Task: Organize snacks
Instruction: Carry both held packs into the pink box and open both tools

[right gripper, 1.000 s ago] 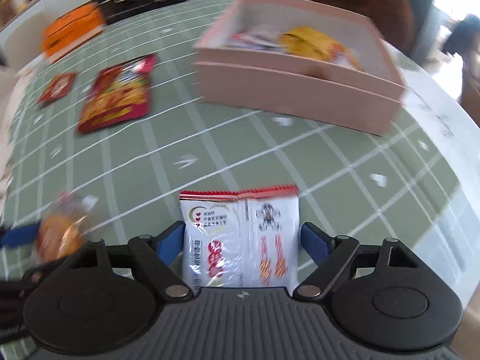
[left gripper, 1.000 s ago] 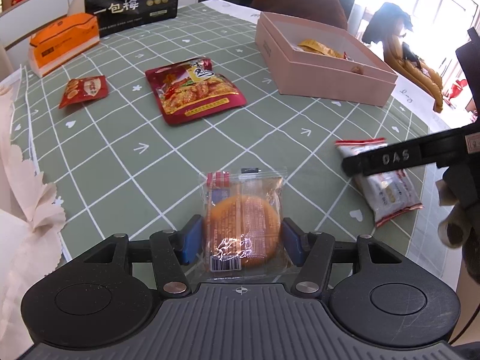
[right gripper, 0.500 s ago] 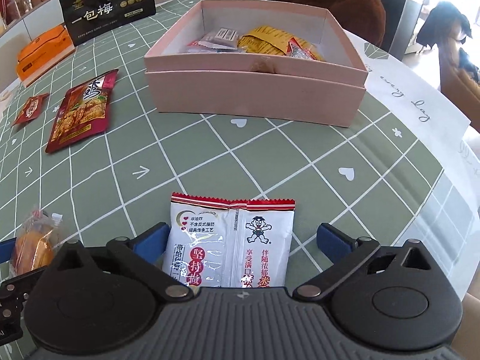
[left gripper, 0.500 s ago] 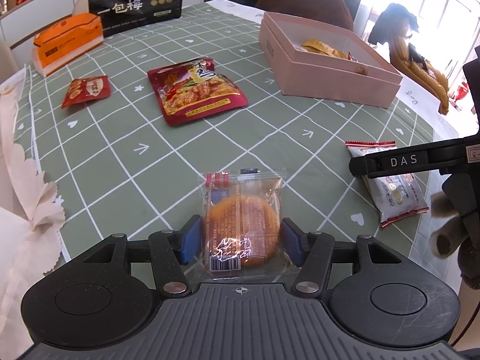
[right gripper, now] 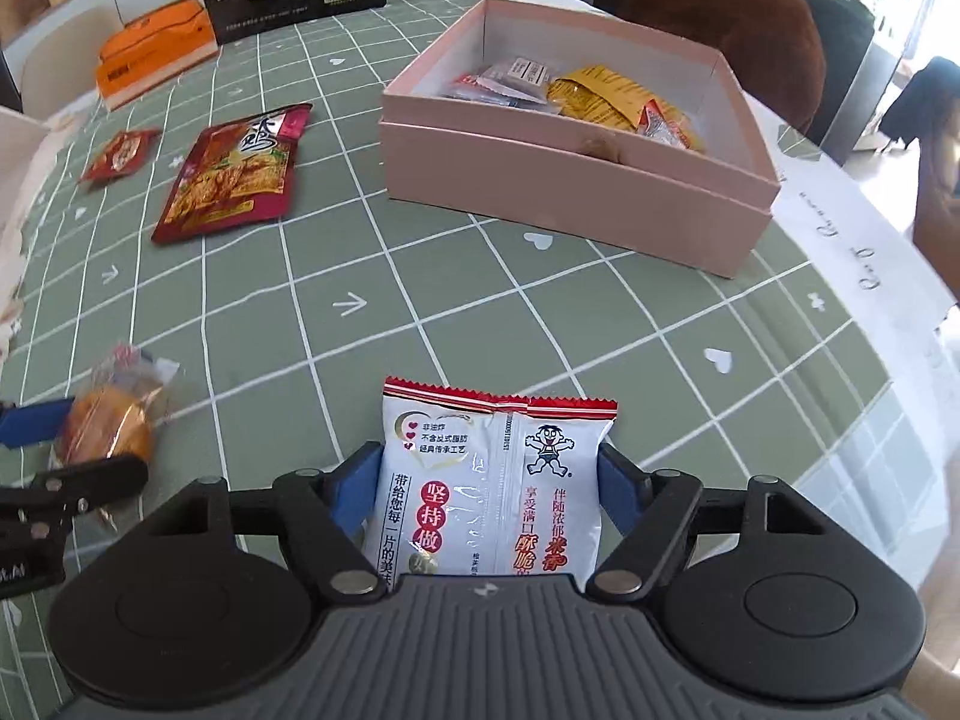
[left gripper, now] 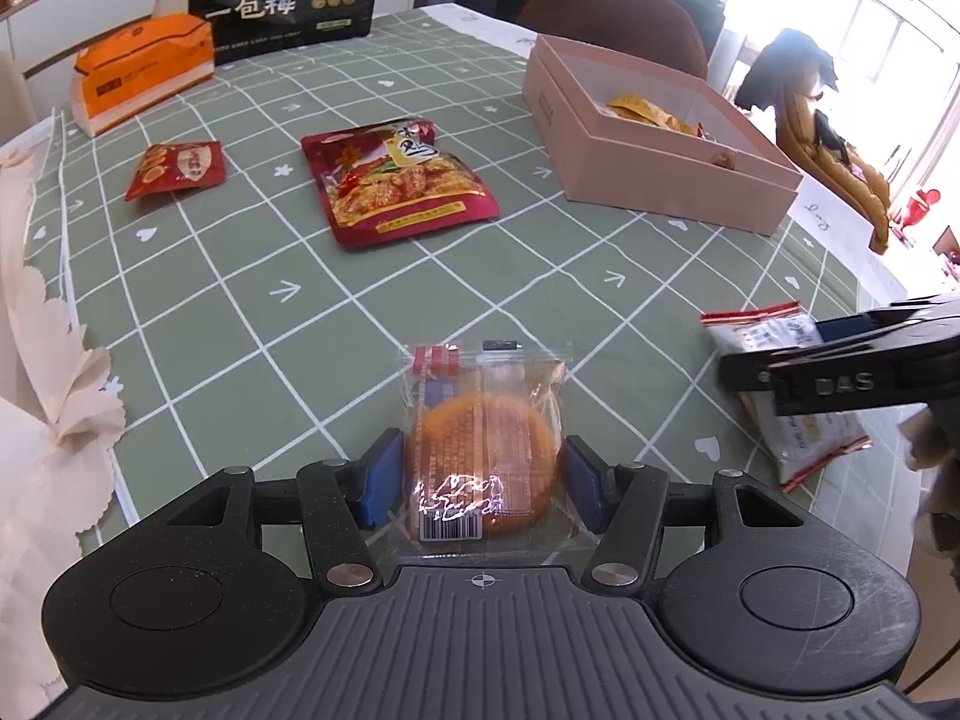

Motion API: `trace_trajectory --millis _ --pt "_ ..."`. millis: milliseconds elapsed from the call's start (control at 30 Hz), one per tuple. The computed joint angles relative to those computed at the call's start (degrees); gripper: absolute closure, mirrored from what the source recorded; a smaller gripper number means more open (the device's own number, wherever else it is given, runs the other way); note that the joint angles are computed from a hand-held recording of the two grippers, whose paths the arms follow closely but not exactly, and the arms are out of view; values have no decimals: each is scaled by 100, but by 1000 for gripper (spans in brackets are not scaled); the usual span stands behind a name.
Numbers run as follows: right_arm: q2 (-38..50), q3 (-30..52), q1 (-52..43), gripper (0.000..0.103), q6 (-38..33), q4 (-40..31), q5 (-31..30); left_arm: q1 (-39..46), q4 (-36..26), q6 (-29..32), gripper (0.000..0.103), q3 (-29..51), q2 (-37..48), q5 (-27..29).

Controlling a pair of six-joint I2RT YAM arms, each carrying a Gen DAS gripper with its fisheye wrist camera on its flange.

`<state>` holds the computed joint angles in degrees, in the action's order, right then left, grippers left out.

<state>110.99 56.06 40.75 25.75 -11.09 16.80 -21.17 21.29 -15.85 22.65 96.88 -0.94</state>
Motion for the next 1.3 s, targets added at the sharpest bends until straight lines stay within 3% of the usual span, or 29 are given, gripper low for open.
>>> trace_trajectory --millis 333,567,700,833,933,1133,1300 --pt "-1318 -644 -152 28 -87 -82 69 -79 -701 -171 42 652 138 179" --pt "-1988 -894 -816 28 -412 20 -124 -216 -833 -285 42 1618 96 272" --pt "-2181 -868 -1168 28 -642 121 -259 -232 -1124 -162 42 3010 607 255" --pt "-2105 -740 -1408 28 -971 223 -228 -247 -1133 -60 41 4757 1804 399" --pt "-2018 -653 -1542 28 -1041 241 -284 -192 -1813 -191 45 6203 2818 661" --pt "-1962 -563 -1775 28 -1291 299 -313 -94 -986 -347 46 5541 2674 559" --pt "-1063 542 -2141 28 -1420 324 -929 551 -1367 -202 46 4849 2133 173"
